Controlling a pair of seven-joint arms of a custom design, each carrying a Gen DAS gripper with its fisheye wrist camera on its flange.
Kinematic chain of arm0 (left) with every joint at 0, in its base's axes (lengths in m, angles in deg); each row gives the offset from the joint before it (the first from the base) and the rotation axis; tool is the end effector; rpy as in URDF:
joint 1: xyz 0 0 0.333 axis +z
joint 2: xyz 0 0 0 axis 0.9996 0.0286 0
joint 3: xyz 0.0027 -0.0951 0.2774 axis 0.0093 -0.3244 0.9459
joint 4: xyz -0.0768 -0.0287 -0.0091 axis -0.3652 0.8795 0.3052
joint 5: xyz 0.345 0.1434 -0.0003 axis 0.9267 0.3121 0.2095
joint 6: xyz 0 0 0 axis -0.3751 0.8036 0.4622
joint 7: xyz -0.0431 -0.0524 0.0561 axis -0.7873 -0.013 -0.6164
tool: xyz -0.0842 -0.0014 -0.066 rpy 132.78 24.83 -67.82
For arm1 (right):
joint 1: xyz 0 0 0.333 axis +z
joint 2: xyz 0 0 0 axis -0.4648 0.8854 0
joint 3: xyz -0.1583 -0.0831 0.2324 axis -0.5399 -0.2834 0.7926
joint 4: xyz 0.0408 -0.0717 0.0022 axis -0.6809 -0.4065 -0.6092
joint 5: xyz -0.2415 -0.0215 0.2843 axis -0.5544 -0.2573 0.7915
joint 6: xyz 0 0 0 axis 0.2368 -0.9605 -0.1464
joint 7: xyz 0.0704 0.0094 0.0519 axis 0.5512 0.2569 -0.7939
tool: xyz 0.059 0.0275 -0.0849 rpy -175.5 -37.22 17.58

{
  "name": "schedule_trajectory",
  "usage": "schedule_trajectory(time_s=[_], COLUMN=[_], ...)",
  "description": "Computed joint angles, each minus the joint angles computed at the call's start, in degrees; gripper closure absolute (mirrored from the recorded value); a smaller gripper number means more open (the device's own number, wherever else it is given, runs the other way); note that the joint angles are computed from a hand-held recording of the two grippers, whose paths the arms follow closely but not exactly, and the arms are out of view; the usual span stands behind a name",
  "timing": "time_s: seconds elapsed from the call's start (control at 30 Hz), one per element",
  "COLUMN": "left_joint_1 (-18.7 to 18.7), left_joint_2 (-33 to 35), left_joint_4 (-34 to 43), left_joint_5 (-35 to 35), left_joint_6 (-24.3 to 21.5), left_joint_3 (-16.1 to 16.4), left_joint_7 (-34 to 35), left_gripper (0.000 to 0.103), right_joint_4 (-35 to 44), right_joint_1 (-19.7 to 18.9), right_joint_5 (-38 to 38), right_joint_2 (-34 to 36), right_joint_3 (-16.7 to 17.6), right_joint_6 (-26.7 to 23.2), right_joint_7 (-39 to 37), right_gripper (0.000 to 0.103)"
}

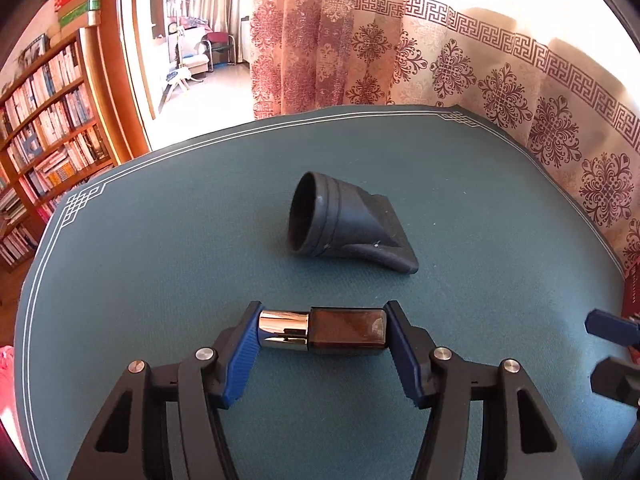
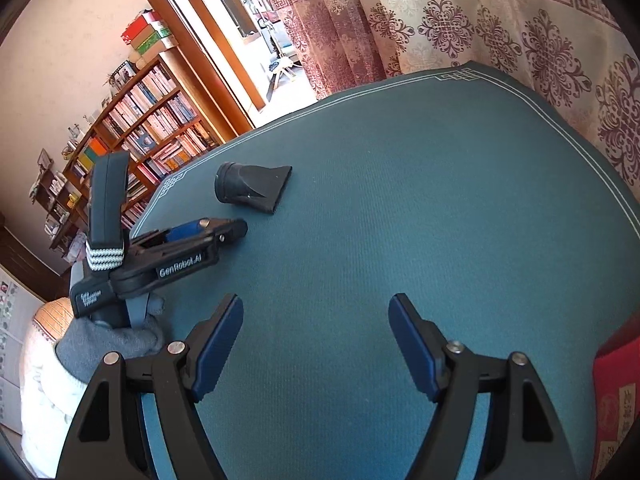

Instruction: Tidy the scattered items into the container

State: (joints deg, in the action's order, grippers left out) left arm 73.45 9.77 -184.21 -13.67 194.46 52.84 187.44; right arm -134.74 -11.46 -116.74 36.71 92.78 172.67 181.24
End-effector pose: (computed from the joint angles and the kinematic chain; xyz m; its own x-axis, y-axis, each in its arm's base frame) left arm 0.5929 -0.3362 0.3609 -0.5992 -0.7968 0.0774 -0.6658 0.4424 -0.6008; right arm 0.4697 0.2410 0.4030 -0.1827 -0.9141 -0.3620 -0.7283 0.3732 -0.5747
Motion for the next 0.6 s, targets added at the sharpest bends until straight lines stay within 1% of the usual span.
schedule_trajectory(time_s=[0.07,0.17,0.23,0.33,0.37,0.47,0.5,0.6], left_joint_1=[0.3,2.1,4.0,6.6,7.2,7.6,7.1,6.2], left_joint_2=[-1.6,-3.2,-3.8,-4.2,-4.2,-4.7,-4.9,-5.1], left_joint_4=[-2.3,-5.1,-6.2,-7.3,-7.4,-8.3,-8.5,-8.8], left_joint_5=[0.1,-1.0,-2.7,-6.1,-6.9,-8.0,-7.8,-7.3], left_joint_6=[1.0,2.1,2.5,3.5,3.6,4.2,4.5,5.1], left_joint_3=[0.8,0.5,-0.7,-2.9,-3.4,-3.7,-3.2,-2.4], left_joint_7=[-1.0,-1.1,-0.2,1.5,2.1,3.2,3.1,2.4], left_gripper=[0.041,0.041,0.041,0.041,0.041,0.041,0.041,0.041], right_joint_4=[4.3,10.1,14.6,21.9,24.2,30.6,32.4,38.8], right_joint_1=[0.4,0.7,1.1,3.6,3.9,4.5,4.6,6.9], right_joint_5=[1.3,8.9,11.7,10.6,11.2,14.4,15.6,16.5], right_joint_2=[3.8,9.5,12.9,17.4,18.9,23.1,24.3,28.4], right_joint_3=[-0.2,-0.2,-0.2,-2.3,-2.4,-2.5,-2.5,-4.1], right_joint_6=[-0.6,-1.7,-3.9,-8.9,-10.1,-12.5,-12.9,-15.9], right_joint_7=[-4.1,-16.2,-22.5,-28.6,-31.6,-39.3,-41.7,-46.6], right_gripper=[0.024,0.024,0.024,0.024,0.024,0.024,0.024,0.024])
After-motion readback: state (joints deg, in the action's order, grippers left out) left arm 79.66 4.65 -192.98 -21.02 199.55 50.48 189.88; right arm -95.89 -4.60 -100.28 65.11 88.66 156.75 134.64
